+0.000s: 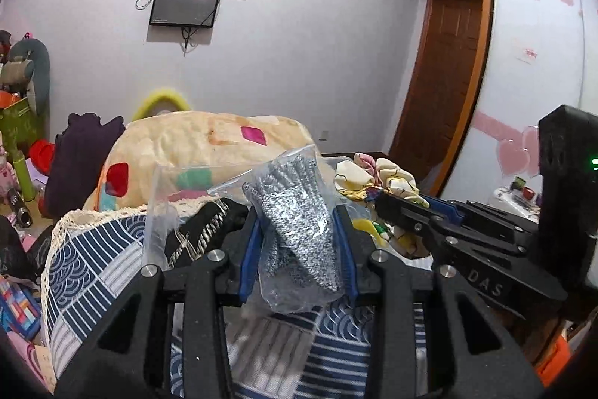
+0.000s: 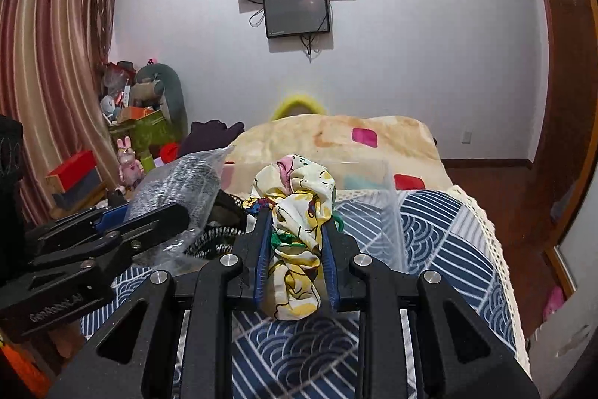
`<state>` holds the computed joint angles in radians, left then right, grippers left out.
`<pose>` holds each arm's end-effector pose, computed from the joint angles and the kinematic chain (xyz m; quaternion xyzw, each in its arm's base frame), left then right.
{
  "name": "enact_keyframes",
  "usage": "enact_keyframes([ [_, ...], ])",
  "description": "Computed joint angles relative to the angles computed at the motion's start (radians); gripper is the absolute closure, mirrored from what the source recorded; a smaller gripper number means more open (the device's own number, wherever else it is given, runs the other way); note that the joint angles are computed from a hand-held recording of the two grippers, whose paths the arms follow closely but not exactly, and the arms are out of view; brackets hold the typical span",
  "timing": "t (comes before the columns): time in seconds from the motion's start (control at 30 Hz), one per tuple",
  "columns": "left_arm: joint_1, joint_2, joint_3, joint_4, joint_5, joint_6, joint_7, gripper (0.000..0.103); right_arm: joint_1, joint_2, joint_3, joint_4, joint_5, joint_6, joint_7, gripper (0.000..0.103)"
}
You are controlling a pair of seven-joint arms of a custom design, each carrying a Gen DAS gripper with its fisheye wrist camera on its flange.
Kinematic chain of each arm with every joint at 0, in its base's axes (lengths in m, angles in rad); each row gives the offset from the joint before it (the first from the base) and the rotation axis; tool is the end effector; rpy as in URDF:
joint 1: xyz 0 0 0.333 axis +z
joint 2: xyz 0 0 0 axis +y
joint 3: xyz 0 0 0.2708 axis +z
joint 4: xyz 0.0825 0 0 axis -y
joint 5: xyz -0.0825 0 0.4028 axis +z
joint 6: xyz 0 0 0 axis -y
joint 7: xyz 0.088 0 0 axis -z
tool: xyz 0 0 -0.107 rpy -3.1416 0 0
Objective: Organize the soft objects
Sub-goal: 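Place the bagged glove into the box with the left tool while the right tool places the scrunchie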
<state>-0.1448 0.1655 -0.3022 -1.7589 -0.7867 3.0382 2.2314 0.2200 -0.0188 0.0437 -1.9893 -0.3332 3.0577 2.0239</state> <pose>0.6220 -0.2241 0.5370 -0.4849 0.6825 -0.5018 0.2171 0.5865 0.1852 0.5487 -0.6413 0.5649 -0.3001 0.4237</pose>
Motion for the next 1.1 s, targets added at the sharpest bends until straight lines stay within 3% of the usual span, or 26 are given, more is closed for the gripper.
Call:
enact_keyframes([
  [0.2,-0.093,0.098,0.13,0.084,0.38,-0.051,-0.317,0.066,0.008,0.078,0.006,0.083,0.058,-0.048,-0.052,0.081],
  [0.33,-0.065,0.129,0.107,0.102,0.448,-0.063,-0.36,0.066,0.008,0.116,0.011,0.121,0.098,-0.09,-0.089,0.081],
  [0.5,-0.051,0.14,0.098,0.112,0.488,-0.1,-0.382,0.056,0.008,0.13,0.015,0.129,0.156,-0.123,-0.136,0.078],
  [0.73,0.03,0.106,0.014,0.079,0.328,-0.125,-0.266,0.048,0.007,0.095,0.009,0.096,0.17,-0.116,-0.145,0.057],
  [0.83,0.057,0.072,-0.015,0.048,0.216,-0.124,-0.177,0.048,0.011,0.078,0.004,0.083,0.137,-0.103,-0.132,0.057],
  [1.1,0.02,-0.044,0.018,-0.071,0.115,-0.017,-0.105,0.048,0.0,-0.017,-0.001,-0.01,0.041,-0.022,-0.065,0.056],
])
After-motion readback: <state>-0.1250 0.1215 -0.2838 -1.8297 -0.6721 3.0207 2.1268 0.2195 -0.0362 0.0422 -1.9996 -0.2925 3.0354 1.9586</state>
